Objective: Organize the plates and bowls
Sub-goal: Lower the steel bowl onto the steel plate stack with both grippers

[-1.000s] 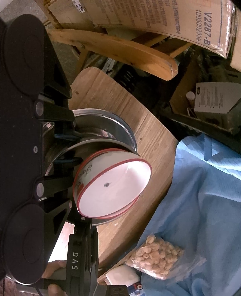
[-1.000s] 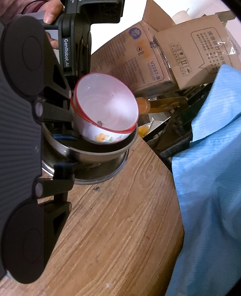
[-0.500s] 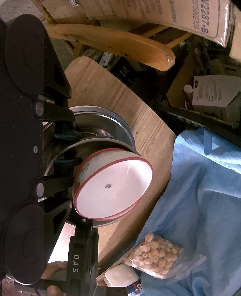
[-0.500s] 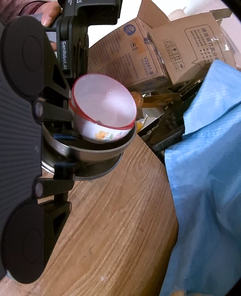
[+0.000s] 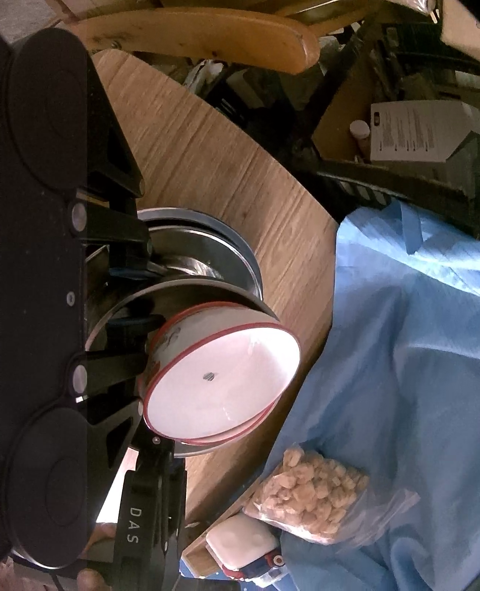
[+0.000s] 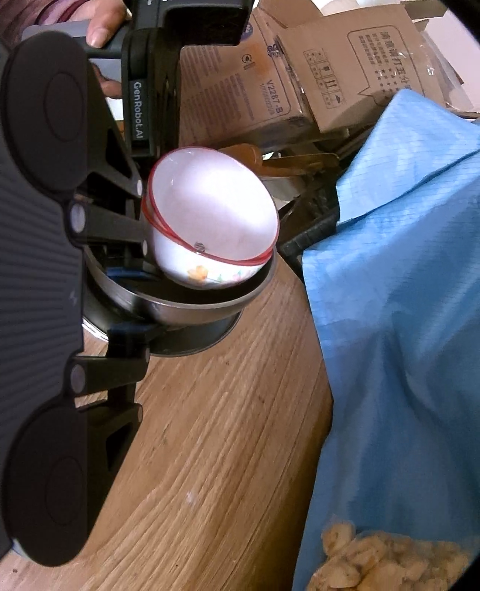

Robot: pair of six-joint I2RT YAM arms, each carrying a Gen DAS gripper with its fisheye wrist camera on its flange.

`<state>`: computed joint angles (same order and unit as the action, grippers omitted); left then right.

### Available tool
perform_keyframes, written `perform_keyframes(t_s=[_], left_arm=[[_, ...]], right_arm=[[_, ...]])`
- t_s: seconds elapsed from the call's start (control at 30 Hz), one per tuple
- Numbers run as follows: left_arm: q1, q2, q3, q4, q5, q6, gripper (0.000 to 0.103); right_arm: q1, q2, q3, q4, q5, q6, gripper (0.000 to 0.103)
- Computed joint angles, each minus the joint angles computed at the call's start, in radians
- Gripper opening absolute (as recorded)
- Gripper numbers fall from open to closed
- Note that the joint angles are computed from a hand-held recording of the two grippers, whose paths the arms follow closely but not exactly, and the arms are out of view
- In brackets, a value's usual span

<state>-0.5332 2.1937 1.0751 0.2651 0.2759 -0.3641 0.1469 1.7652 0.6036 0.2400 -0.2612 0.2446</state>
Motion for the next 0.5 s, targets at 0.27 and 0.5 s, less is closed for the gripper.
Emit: perform_keyframes(t_s=[0.27,0.5], left_arm=[[-0.008,-0.013,-0.021,0.011,-0.026,-0.024,0.020],[-0.036,-0.032,-0.031,0.012,-0.078,-0.051,0.033]], right_arm=[[0.019,-0.009,-0.038,0.063,0.034,0.017,0.026],[0.055,-0.030,-0.091,0.160,0.145,-0.016,0.029]])
